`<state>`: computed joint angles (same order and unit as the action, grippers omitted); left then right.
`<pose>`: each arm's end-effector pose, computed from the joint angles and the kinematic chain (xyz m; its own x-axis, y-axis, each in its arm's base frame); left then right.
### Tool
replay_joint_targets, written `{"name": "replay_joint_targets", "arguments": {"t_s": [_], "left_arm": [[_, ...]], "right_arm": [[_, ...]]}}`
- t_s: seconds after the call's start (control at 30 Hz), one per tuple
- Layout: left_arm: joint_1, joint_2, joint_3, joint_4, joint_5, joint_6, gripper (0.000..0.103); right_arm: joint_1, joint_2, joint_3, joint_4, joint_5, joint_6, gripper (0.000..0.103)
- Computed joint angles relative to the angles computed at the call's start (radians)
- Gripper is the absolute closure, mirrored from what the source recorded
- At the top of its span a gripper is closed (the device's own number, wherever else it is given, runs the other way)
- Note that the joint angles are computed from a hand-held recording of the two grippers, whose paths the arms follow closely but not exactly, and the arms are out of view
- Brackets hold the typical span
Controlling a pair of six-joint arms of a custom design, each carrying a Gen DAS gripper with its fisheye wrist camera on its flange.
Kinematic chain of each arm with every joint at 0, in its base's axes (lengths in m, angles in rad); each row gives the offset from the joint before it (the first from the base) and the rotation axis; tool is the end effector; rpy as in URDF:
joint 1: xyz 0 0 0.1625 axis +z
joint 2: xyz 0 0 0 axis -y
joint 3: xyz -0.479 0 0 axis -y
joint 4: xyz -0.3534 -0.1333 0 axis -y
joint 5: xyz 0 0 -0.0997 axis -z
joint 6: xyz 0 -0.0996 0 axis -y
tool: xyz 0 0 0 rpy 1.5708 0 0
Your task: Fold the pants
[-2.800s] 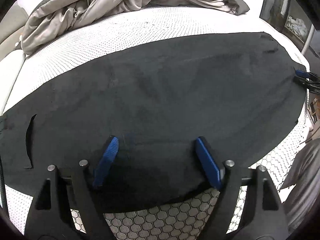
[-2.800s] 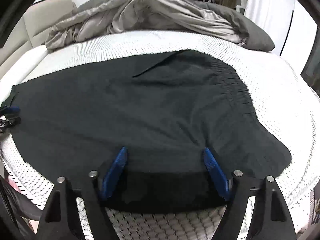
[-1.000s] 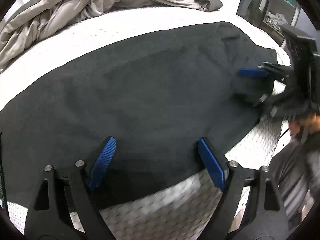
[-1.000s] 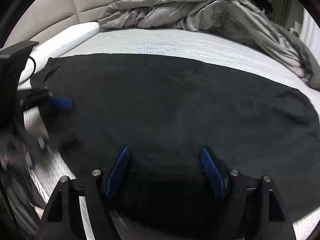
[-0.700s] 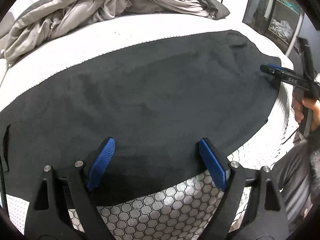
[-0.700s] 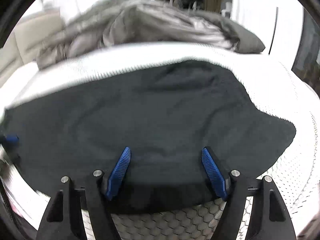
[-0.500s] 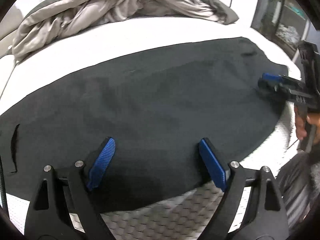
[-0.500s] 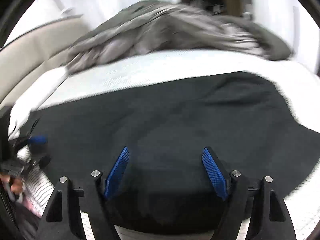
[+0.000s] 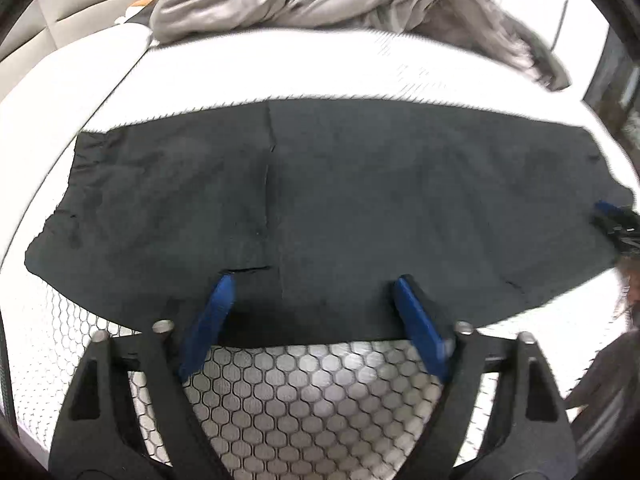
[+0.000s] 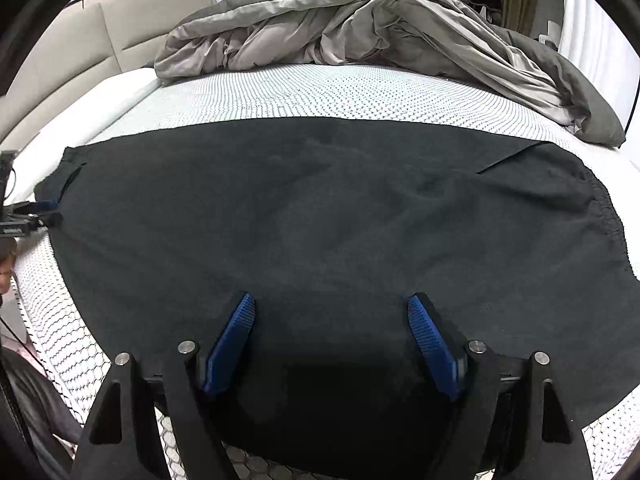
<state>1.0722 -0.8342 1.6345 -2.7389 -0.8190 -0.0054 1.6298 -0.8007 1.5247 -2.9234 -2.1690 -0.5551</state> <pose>-0.1518 -0.6997 0.2317 -0.7614 0.1292 -0.6353 0.4421 0.8202 -0.3630 0.1200 -0.7215 0.2643 -0.6925 -0.1860 0.6970 -0.4856 0.8347 -0.2597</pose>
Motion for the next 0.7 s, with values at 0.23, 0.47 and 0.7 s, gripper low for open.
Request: {"name": "replay_joint_targets", "arguments": {"t_s": [0.23, 0.47, 0.7], "left_arm": [[0.043, -0.062, 0.024, -0.155, 0.064, -0.048, 0.054], [0.086, -0.041, -0.053, 0.003, 0.329, -0.193, 0.083], [0.077, -0.012, -0.090, -0.082, 0.222, -0.059, 0.074]], "right_arm": [[0.003, -0.004, -0.007, 0.017, -0.001, 0.009, 0.020], [0.005, -0.006, -0.007, 0.024, -0.006, 0.009, 0.020], [0.003, -0.015, 0.001, 0.028, -0.002, 0.011, 0.019]]}}
